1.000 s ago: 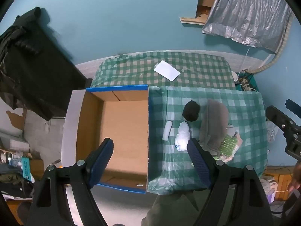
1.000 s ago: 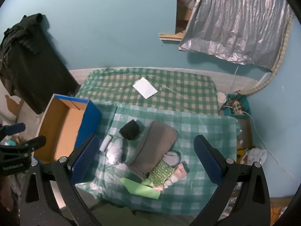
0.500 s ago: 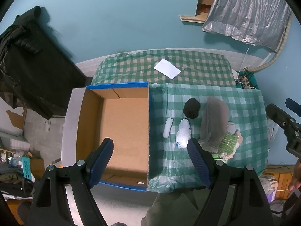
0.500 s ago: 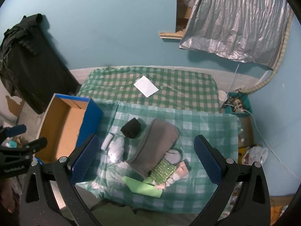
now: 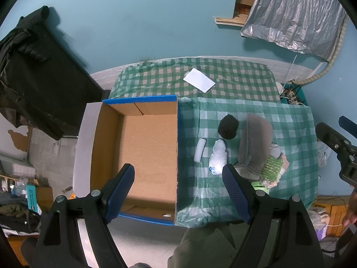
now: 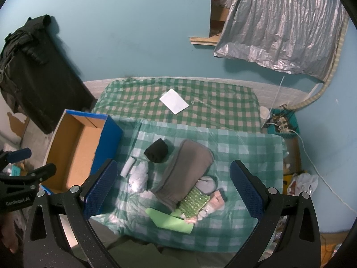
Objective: Organize soft objects
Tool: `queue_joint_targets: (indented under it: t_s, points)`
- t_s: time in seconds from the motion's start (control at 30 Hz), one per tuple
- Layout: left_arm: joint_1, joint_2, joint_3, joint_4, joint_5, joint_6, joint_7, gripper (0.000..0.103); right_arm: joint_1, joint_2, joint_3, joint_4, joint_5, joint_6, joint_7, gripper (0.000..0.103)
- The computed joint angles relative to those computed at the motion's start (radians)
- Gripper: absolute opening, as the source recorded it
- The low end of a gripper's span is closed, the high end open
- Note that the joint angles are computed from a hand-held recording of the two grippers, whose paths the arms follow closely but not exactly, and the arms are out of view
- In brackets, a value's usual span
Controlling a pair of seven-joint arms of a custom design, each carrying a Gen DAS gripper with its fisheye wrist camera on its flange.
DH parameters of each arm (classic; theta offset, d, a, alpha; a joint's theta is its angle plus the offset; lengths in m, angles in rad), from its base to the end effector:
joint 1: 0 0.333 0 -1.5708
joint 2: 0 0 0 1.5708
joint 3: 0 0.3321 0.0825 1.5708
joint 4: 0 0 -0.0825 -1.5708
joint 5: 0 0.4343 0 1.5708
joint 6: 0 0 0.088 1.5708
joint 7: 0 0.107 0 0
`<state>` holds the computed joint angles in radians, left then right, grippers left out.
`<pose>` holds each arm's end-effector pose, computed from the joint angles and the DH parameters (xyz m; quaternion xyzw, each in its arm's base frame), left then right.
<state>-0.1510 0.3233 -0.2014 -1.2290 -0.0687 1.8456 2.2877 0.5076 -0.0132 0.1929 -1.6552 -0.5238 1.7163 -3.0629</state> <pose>0.6922 -0.2316 0.6396 -0.2584 0.9523 -0.1379 0.0861 0.4988 0.3606 0.6298 -0.3219 0.9101 -0.2257 0.1313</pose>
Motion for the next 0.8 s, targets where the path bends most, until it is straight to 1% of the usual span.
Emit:
queue_joint_targets:
  t_s: [0.8]
  points:
    - [0.003,-0.022,0.0,-0.029,-0.007,0.01,0.006,0.082,0.001,-0.002,0.001,-0.016,0.003,0.019,0.014,0.101]
